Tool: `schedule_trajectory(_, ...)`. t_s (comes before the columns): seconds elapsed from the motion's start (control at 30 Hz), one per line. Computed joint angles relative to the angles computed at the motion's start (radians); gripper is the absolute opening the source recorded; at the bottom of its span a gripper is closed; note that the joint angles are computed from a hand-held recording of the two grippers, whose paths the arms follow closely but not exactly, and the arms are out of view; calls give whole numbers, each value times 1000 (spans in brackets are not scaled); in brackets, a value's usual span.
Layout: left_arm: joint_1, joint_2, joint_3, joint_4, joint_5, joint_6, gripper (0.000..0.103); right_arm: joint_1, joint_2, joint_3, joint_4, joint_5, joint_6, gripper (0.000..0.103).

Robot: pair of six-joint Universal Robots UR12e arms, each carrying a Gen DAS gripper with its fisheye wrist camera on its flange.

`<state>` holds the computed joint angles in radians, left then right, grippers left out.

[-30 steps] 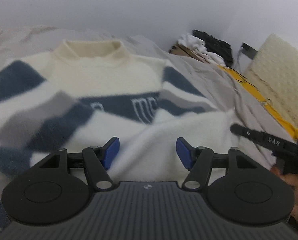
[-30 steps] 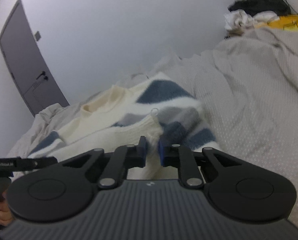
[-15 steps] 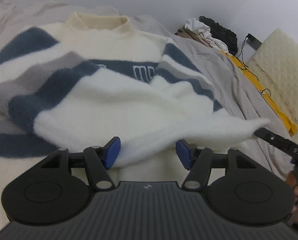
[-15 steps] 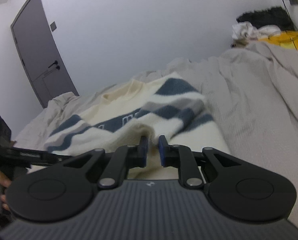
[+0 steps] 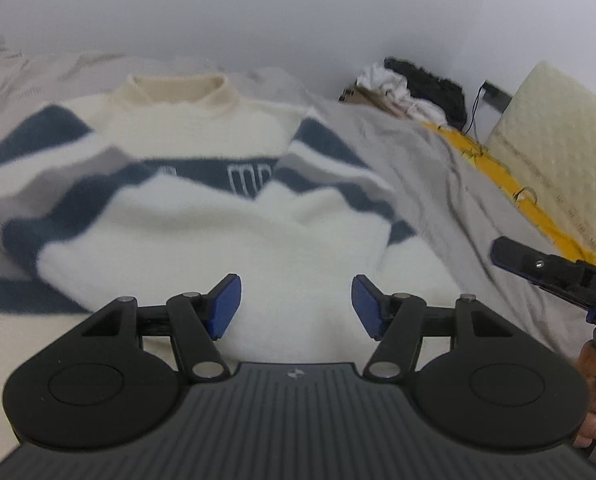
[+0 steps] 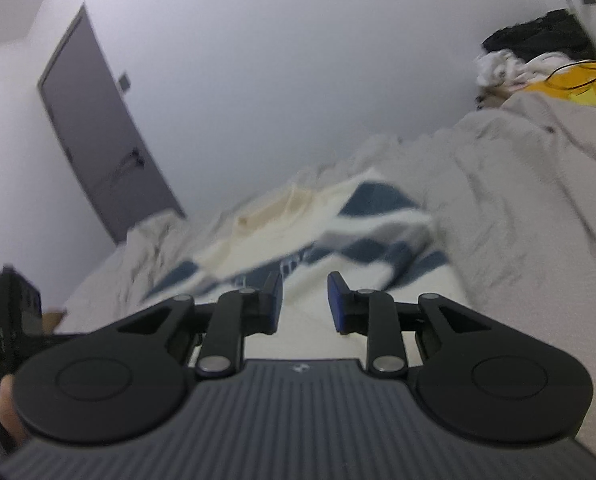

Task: Fold large clothes

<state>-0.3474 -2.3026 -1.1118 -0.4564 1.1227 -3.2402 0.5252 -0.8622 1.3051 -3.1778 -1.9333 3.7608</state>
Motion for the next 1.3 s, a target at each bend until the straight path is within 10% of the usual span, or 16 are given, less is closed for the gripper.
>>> schedule_trajectory(0.6,-40,-46,36,-50,162,-6,67,-35,79,-98,288,191,-8,25)
schedule_trajectory(1.17,-11,203,-250,-20,256,-188,67,-5,-57,39,344,78,164,29)
schedule_trajectory(1.23,-1,244,-302,-8,269,-234,67,1,-76,64,342,54,205,40)
schedule_trajectory(1.3,11,286,-356,5,290,-299,67,10,-96,89,348,12,249,72)
